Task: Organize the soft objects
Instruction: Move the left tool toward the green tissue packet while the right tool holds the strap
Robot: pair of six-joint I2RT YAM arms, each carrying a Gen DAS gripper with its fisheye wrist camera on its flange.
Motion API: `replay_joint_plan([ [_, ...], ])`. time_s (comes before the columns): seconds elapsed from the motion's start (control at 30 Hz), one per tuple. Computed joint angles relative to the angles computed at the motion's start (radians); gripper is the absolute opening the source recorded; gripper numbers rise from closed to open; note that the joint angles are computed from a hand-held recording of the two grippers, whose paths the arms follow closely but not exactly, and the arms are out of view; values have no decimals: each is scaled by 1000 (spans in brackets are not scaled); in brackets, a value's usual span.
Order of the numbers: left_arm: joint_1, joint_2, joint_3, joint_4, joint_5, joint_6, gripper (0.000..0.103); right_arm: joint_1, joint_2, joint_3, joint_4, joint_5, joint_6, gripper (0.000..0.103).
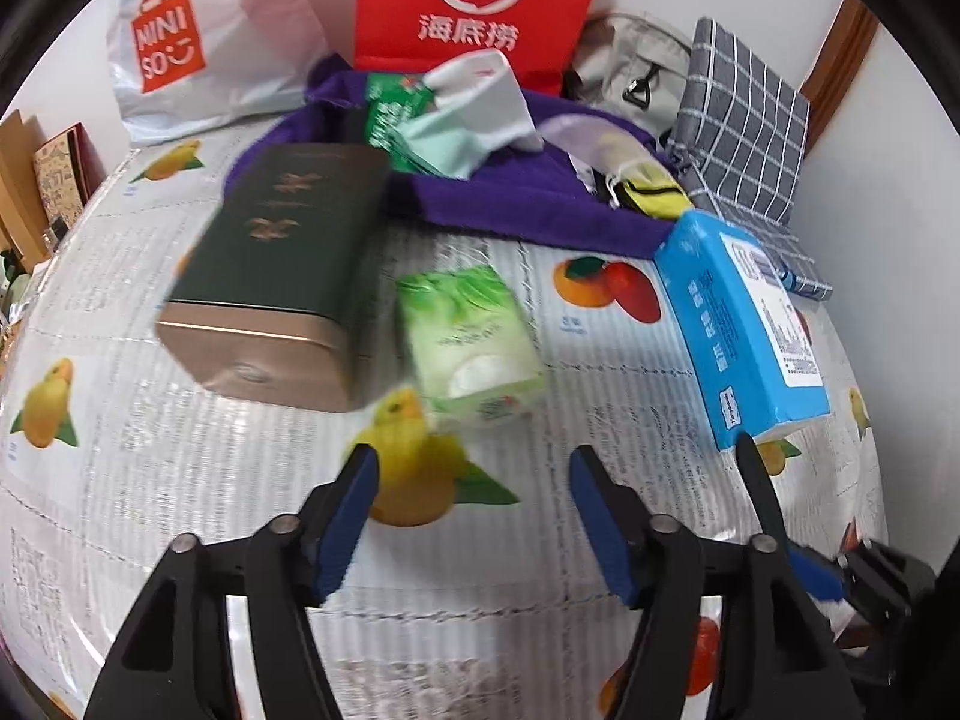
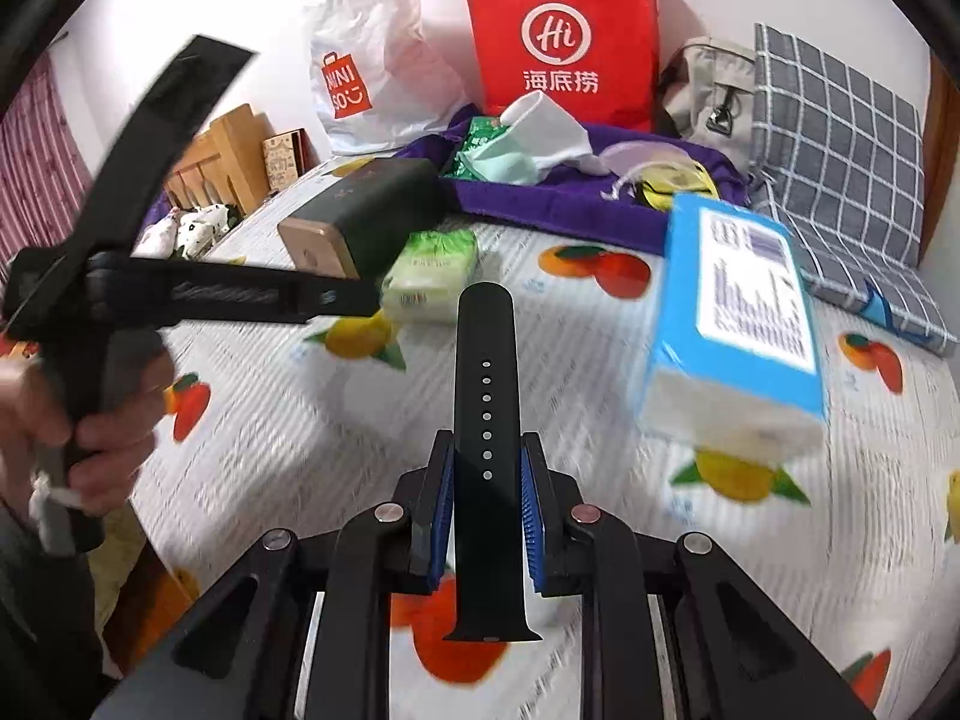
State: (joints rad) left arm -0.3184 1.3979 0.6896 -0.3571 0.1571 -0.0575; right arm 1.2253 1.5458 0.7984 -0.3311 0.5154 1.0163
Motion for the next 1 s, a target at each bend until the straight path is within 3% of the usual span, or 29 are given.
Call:
replay_joint_plan([
  [0.47, -138, 170, 61, 93, -159, -157, 69, 43, -146, -225, 50, 23, 121, 20],
  [0.9, -150, 241, 104, 128, -185, -224, 68, 18, -146, -271, 106, -13, 119, 20],
  [1.0, -137, 238, 97, 142, -182, -233, 51, 15, -139, -271, 111, -22, 120, 20],
])
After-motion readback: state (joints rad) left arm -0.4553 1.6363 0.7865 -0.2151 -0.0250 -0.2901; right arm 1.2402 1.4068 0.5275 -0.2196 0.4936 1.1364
